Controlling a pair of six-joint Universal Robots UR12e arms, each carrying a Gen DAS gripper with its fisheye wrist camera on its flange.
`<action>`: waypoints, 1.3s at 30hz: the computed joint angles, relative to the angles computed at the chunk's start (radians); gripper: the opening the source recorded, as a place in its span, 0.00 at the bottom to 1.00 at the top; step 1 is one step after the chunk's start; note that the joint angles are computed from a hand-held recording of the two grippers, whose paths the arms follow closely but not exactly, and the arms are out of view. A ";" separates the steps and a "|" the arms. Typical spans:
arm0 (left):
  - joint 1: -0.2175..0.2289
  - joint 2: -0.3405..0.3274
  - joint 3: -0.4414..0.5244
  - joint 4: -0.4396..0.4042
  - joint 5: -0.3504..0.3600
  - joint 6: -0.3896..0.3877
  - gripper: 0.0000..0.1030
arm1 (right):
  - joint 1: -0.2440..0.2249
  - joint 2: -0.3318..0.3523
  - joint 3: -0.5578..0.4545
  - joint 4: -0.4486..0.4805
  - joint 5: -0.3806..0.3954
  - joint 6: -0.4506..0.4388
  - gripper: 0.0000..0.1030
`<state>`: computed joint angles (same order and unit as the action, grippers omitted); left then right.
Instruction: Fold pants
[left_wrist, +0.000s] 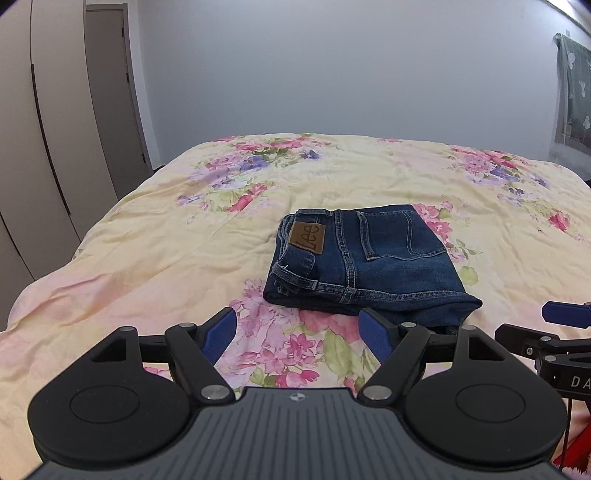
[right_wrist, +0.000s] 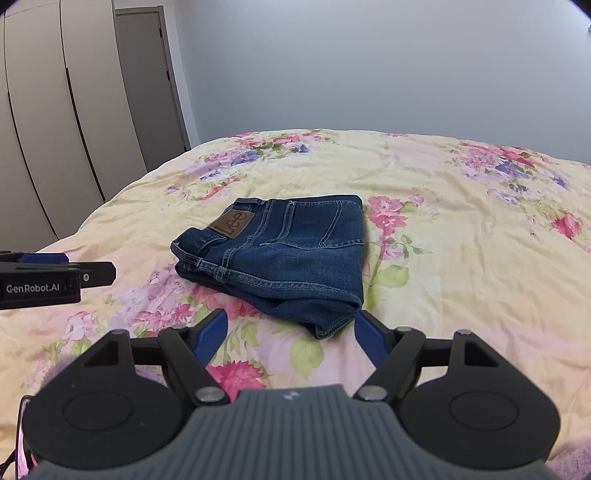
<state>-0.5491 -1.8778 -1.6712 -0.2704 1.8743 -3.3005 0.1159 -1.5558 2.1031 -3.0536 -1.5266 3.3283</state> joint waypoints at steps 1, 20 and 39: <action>0.000 0.000 0.001 0.000 -0.005 0.003 0.86 | 0.001 0.000 0.000 -0.001 -0.001 -0.001 0.70; -0.006 -0.006 0.010 -0.017 0.001 0.013 0.86 | 0.002 0.000 0.000 -0.009 0.000 -0.010 0.70; -0.013 -0.009 0.014 -0.016 0.009 0.023 0.86 | 0.007 -0.005 0.003 -0.018 -0.009 -0.019 0.70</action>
<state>-0.5617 -1.8863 -1.6577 -0.2859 1.8834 -3.2778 0.1234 -1.5608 2.1061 -3.0719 -1.5356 3.3097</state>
